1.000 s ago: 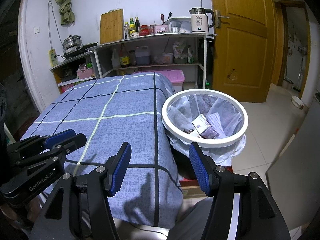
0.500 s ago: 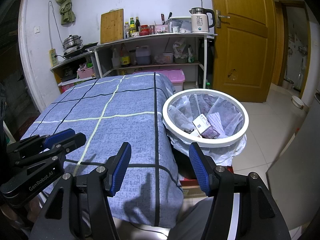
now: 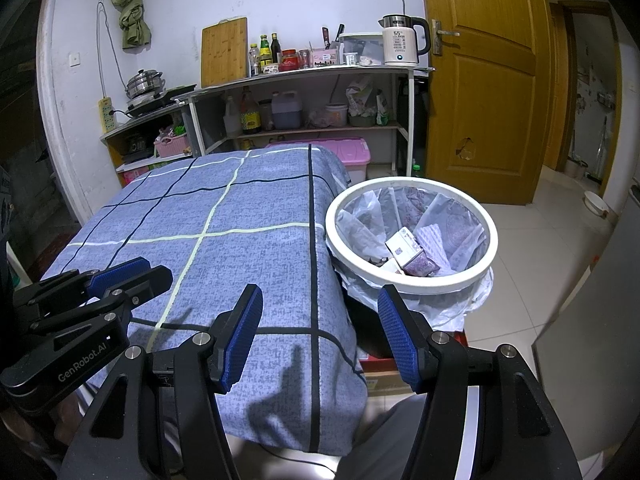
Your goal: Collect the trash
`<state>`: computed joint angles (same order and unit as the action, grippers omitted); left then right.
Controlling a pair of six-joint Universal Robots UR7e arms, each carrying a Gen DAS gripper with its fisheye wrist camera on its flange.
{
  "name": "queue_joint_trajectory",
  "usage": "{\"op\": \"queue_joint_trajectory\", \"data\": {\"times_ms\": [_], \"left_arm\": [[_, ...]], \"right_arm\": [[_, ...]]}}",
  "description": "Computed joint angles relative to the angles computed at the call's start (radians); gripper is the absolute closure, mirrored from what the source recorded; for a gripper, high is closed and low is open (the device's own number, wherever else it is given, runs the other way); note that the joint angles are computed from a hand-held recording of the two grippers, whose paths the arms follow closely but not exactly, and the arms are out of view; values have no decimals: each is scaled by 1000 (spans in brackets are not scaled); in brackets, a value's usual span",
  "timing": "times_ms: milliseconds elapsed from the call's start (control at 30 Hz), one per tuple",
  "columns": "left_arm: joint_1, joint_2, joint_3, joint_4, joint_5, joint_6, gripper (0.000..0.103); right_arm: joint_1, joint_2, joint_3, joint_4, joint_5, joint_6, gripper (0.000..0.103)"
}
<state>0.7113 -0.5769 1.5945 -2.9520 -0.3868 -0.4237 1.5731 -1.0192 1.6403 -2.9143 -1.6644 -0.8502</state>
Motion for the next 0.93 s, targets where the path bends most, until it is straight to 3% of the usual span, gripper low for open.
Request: {"op": "queue_joint_trajectory", "data": {"times_ms": [933], "left_arm": [[2, -14, 23, 1, 23, -13, 76]], "right_arm": [[-5, 4, 6, -9, 0, -4, 42]]}}
